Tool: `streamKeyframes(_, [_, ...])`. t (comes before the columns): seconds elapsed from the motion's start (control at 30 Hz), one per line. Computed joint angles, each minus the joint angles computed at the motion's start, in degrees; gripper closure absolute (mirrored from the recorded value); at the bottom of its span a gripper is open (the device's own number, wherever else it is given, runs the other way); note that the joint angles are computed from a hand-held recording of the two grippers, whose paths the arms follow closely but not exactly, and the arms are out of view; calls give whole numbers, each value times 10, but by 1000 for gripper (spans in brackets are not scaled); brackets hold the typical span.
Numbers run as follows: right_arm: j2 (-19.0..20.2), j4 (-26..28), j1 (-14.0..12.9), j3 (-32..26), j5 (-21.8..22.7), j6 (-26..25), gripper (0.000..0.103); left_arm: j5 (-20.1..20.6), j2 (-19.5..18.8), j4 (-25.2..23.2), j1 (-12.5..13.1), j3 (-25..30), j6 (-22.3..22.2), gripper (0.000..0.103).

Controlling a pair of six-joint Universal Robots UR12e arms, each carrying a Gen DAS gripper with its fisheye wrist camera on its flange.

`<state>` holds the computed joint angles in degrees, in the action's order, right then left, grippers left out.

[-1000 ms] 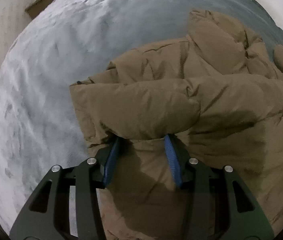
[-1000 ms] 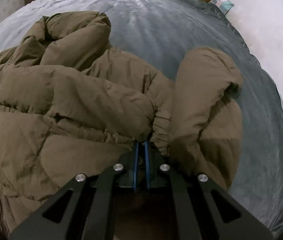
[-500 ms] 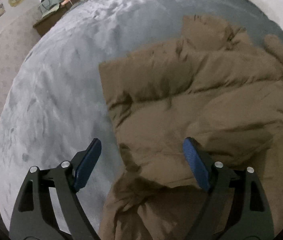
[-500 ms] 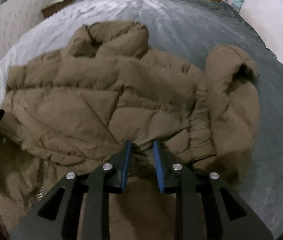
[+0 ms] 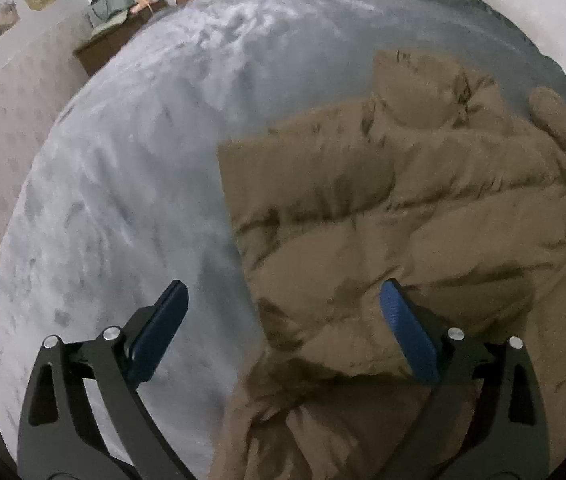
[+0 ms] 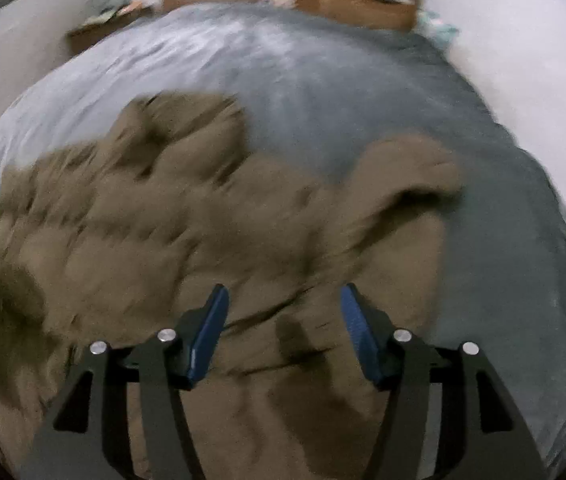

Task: Fold large clothes

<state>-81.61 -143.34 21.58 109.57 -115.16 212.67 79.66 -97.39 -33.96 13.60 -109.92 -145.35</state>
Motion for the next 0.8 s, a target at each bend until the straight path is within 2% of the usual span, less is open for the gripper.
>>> streamKeyframes(0.13, [-1,36,-36,-11,-1,42,40,13,-8,2,-9,11,-4,6])
streamKeyframes(0.2, [11,47,-58,-18,29,47,40,18,-5,-22,-11,14,-14,6])
streamKeyframes(0.27, [27,68,-72,-33,53,54,40,19,-9,-31,-19,19,-23,6])
streamKeyframes(0.33, [36,64,-76,-35,49,54,43,28,-10,-23,-22,16,-21,6])
streamKeyframes(0.37, [39,64,-77,-36,43,51,58,29,-5,-21,-17,10,-15,6])
streamKeyframes(0.4, [42,62,-79,-38,41,47,77,29,-4,-24,-16,10,-13,6])
streamKeyframes(0.43, [42,59,-81,-36,44,47,86,27,-1,-28,-13,9,-12,6])
streamKeyframes(0.47, [37,47,-81,-29,40,49,93,26,0,-31,-12,9,-11,6])
streamKeyframes(0.5, [32,41,-78,-23,31,50,95,27,2,-29,-10,6,-9,6])
streamKeyframes(0.57, [17,18,-70,-7,9,44,96,33,1,-21,-11,4,-10,6])
streamKeyframes(0.7, [-20,-63,-55,27,0,-1,97,23,5,-26,-7,1,-15,6])
streamKeyframes(0.8, [-39,-105,-25,35,-9,-43,97,15,16,-17,-5,-9,-12,6])
